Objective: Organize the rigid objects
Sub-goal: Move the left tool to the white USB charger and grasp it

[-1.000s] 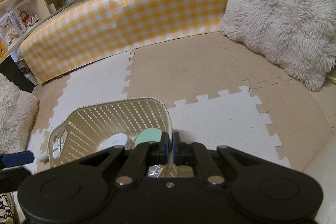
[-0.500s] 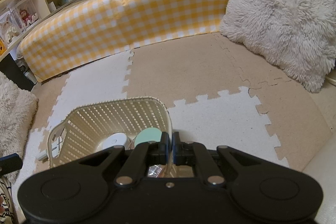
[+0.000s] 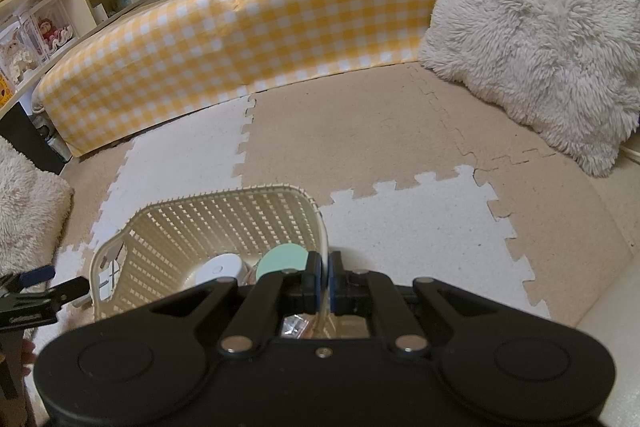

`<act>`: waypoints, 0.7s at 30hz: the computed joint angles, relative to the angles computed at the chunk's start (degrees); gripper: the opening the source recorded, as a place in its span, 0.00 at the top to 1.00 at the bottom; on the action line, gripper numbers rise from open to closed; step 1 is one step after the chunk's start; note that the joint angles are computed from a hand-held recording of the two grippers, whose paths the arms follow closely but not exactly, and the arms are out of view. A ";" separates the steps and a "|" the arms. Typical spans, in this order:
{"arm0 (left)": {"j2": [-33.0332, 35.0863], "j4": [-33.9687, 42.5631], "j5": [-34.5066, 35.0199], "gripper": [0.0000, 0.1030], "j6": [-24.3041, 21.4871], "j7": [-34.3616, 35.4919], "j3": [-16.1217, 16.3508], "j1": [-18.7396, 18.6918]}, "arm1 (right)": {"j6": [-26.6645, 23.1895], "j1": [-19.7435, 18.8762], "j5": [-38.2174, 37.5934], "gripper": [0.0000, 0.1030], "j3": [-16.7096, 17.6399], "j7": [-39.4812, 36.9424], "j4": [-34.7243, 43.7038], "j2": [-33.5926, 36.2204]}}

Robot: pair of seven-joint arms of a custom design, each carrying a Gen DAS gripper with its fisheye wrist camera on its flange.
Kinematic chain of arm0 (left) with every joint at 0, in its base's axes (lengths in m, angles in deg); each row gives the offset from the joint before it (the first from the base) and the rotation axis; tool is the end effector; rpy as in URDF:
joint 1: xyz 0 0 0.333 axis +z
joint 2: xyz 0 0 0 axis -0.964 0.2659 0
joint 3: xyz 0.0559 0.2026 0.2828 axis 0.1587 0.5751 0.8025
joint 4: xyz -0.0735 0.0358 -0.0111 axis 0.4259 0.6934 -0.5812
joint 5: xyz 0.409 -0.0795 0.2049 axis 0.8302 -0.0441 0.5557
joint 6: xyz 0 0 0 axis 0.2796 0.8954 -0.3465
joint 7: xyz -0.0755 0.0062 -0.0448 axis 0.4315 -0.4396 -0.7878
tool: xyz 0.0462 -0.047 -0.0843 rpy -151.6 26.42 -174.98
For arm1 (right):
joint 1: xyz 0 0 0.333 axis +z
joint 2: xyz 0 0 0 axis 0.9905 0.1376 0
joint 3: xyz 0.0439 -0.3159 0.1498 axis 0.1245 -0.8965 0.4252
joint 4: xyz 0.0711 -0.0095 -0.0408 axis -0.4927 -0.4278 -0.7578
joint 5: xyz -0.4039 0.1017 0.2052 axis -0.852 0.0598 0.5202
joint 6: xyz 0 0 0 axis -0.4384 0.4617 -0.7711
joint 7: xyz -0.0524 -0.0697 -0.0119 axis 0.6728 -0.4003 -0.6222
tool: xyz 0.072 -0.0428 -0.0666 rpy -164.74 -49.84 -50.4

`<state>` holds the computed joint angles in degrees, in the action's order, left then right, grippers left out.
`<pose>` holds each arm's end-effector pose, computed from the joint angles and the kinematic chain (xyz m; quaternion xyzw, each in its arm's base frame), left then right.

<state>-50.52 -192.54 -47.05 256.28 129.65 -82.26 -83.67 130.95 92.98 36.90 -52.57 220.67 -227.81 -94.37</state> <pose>0.5500 -0.1118 0.5077 -0.5217 0.7470 -0.3346 0.2403 0.4697 0.1405 0.5645 -0.5578 0.7415 -0.2122 0.3066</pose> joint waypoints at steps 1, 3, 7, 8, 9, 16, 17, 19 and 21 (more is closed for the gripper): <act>0.91 0.52 -0.46 0.00 0.81 1.59 0.56 -0.63 | 0.00 -0.01 0.01 0.96 0.01 0.00 0.00 0.00; 2.54 1.74 -3.12 0.00 1.85 4.67 1.82 -2.03 | 0.03 -0.01 0.04 0.96 0.02 0.02 -0.01 0.00; 6.01 4.76 -5.93 0.02 2.44 6.47 1.49 -1.38 | 0.09 -0.05 -0.02 0.96 0.06 0.01 0.02 0.05; 6.74 5.31 -5.55 0.07 2.74 6.31 1.03 -0.74 | 0.09 -0.04 0.02 0.96 0.07 0.06 0.01 0.05; 7.49 5.90 -4.33 0.14 2.79 5.48 0.43 0.15 | 0.09 -0.04 0.01 0.96 0.07 0.06 0.01 0.05; 11.10 8.27 15.27 0.41 1.91 -9.54 -2.94 6.37 | 0.29 0.18 0.33 0.96 -0.08 -0.01 -0.02 0.04; 11.34 8.46 15.81 0.41 1.64 -9.84 -2.81 6.41 | 0.31 0.19 0.35 0.96 -0.07 -0.03 -0.02 0.05; 11.97 8.97 17.78 0.43 0.87 -11.19 -2.72 6.60 | 0.29 0.15 0.32 0.96 0.01 0.00 0.03 0.10; 12.43 9.36 19.43 0.49 0.34 -12.11 -2.63 6.66 | 0.31 0.14 0.30 0.96 -0.01 -0.04 -0.02 0.06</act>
<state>-38.09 -183.17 -27.62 256.62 117.54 -84.89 -77.01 131.26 93.11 37.20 -52.58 220.63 -227.83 -94.31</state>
